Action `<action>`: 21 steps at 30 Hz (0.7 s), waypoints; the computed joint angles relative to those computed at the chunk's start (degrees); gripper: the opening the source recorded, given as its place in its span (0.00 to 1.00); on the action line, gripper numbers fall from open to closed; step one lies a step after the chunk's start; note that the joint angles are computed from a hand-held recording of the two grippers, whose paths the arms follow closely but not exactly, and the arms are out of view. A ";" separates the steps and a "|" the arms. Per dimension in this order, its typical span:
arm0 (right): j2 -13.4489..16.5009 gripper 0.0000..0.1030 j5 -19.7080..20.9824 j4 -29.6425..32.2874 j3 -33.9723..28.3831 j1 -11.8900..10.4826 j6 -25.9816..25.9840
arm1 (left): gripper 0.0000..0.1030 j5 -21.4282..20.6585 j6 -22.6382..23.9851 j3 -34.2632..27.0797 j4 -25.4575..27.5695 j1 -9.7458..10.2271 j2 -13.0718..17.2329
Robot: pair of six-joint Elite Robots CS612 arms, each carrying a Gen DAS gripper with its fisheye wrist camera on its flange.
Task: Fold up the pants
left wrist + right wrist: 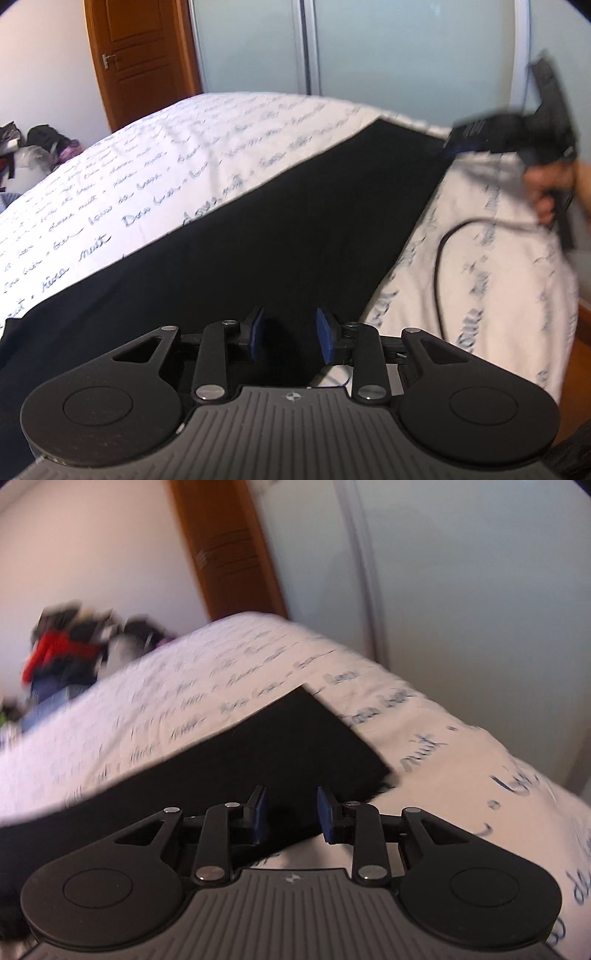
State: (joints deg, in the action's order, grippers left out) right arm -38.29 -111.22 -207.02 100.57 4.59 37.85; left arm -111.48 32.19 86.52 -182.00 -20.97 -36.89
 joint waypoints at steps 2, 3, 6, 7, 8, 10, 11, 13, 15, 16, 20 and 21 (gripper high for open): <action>-0.26 0.35 -1.17 -3.66 1.07 0.14 1.76 | 0.36 -0.46 -0.19 0.21 -1.73 0.05 0.06; -0.67 0.40 -1.24 -4.18 1.65 0.15 1.46 | 0.37 -1.01 -0.88 0.15 -2.36 0.12 0.09; -1.86 0.65 -0.59 -3.11 2.90 0.26 0.97 | 0.42 -1.88 -4.67 -0.73 -4.03 0.33 0.61; -2.12 0.65 0.29 -2.84 3.36 0.15 1.54 | 0.42 -1.57 -5.82 -0.93 -4.32 0.29 0.73; -2.30 0.65 1.61 -2.70 3.77 -0.03 2.73 | 0.42 -1.28 -6.86 -1.10 -4.41 0.26 0.79; -2.15 0.65 5.62 -3.83 4.57 -0.83 6.66 | 0.42 -1.14 -8.98 -1.59 -4.17 0.28 0.92; -1.89 0.65 7.55 -4.76 4.84 -1.28 8.85 | 0.42 -1.21 -10.17 -1.89 -3.79 0.32 0.96; -1.05 0.65 10.13 -6.97 4.81 -1.93 12.24 | 0.42 -1.63 -12.50 -2.60 -2.49 0.45 1.00; -0.28 0.65 12.11 -8.61 4.44 -2.52 14.33 | 0.43 -2.21 -14.81 -3.52 -1.22 0.68 1.18; 0.15 0.65 13.36 -9.56 4.15 -2.85 15.18 | 0.47 -2.49 -15.78 -3.84 -0.94 0.74 1.26; 2.05 0.64 16.15 -12.57 2.48 -3.76 18.35 | 0.59 -2.78 -17.74 -4.21 -1.90 0.64 1.50; 2.55 0.63 16.36 -13.62 2.10 -3.89 19.30 | 0.59 -2.63 -17.59 -4.10 -2.41 0.52 1.51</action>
State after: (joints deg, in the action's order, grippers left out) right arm -35.74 -94.86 -220.64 102.68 0.70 57.15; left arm -114.11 14.59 82.42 -184.41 -20.45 -35.38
